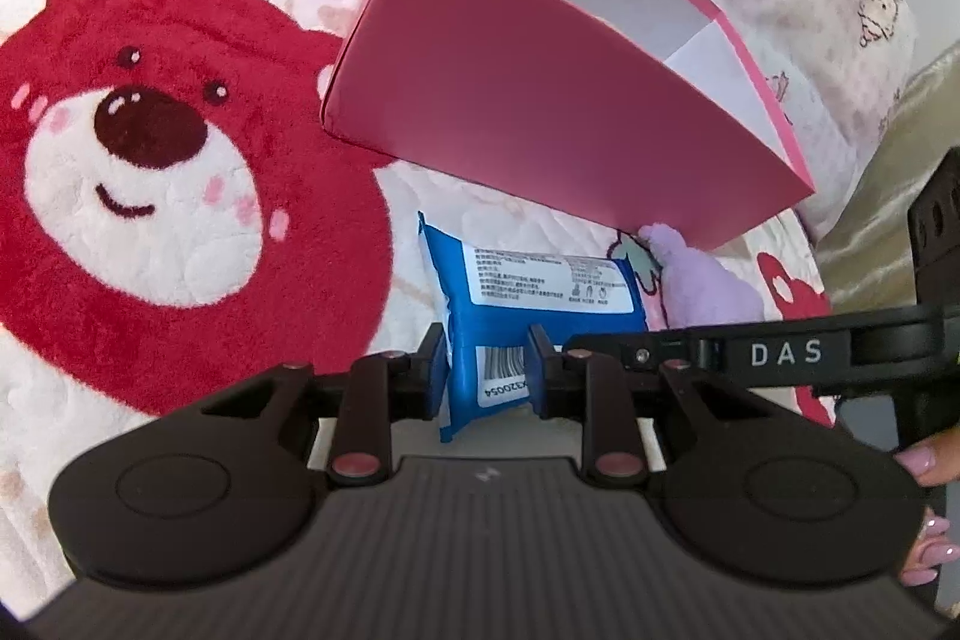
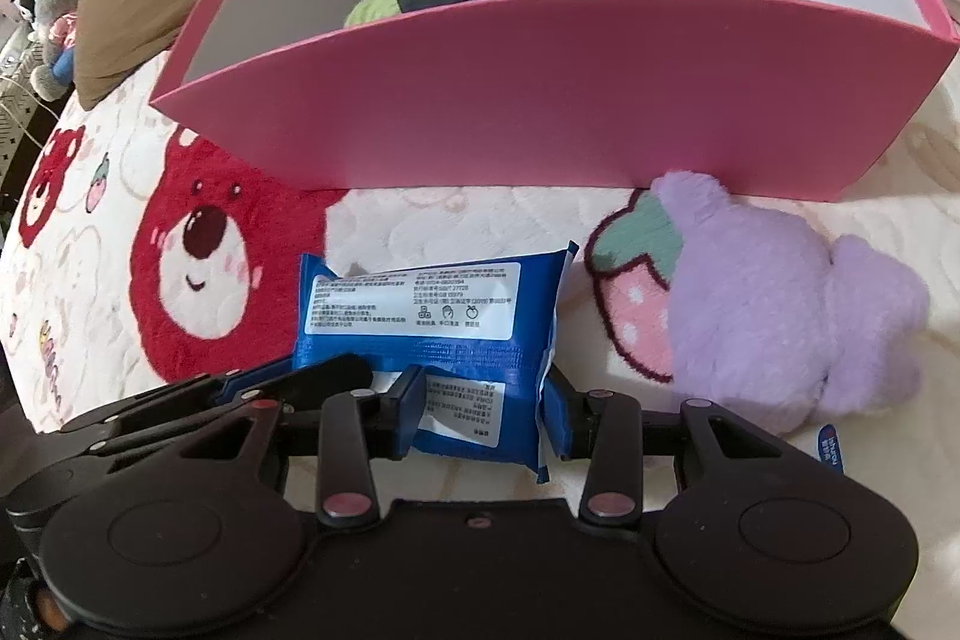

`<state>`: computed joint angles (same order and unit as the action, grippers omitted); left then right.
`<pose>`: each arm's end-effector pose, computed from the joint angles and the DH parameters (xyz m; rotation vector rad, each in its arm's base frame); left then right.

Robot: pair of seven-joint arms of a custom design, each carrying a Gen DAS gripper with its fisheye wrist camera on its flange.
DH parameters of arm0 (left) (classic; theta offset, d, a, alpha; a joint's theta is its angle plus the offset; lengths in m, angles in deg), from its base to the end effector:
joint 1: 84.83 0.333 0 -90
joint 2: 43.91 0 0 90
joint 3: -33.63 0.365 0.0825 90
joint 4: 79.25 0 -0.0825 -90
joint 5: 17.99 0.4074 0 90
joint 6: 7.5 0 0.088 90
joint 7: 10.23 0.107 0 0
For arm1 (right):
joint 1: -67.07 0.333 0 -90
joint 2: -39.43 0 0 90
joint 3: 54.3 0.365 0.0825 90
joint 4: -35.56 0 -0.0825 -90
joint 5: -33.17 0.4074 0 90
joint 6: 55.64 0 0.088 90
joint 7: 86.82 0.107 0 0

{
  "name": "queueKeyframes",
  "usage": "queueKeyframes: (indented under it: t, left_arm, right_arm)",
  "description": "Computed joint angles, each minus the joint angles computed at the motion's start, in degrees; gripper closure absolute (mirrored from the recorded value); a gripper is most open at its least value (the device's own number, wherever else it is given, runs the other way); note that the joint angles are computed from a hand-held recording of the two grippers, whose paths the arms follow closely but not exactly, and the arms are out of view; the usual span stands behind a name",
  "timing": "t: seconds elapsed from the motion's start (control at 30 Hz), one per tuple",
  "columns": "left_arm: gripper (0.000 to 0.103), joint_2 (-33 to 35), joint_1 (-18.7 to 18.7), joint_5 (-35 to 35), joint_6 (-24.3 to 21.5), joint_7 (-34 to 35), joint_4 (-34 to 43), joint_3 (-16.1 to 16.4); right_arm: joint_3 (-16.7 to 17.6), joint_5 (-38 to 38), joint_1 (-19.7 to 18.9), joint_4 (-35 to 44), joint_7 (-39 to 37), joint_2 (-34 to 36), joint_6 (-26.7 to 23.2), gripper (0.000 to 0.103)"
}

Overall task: Organize objects
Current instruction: 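Close the left gripper on the blue wet-wipes pack, then lift the blue wet-wipes pack up with the left gripper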

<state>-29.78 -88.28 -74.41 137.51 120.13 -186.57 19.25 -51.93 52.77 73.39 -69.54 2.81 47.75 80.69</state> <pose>0.6536 -0.1874 0.4619 1.6677 -2.1985 1.2267 0.6561 0.1023 0.5323 -1.8345 1.9179 -0.0548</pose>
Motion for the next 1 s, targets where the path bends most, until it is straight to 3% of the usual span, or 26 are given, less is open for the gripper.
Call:
queueKeyframes:
  t: [0.47,1.0]
  left_arm:
    - [0.079,-3.2,0.2,-1.6,-3.0,1.8,-1.5,0.9]
    - [0.076,-9.1,0.1,5.0,-11.1,-0.7,-1.9,3.9]
  right_arm:
    - [-0.5,1.9,0.5,-3.5,-2.0,-4.0,1.5,0.057]
    - [-1.5,2.8,3.2,-8.8,-2.5,-11.1,3.7,0.055]
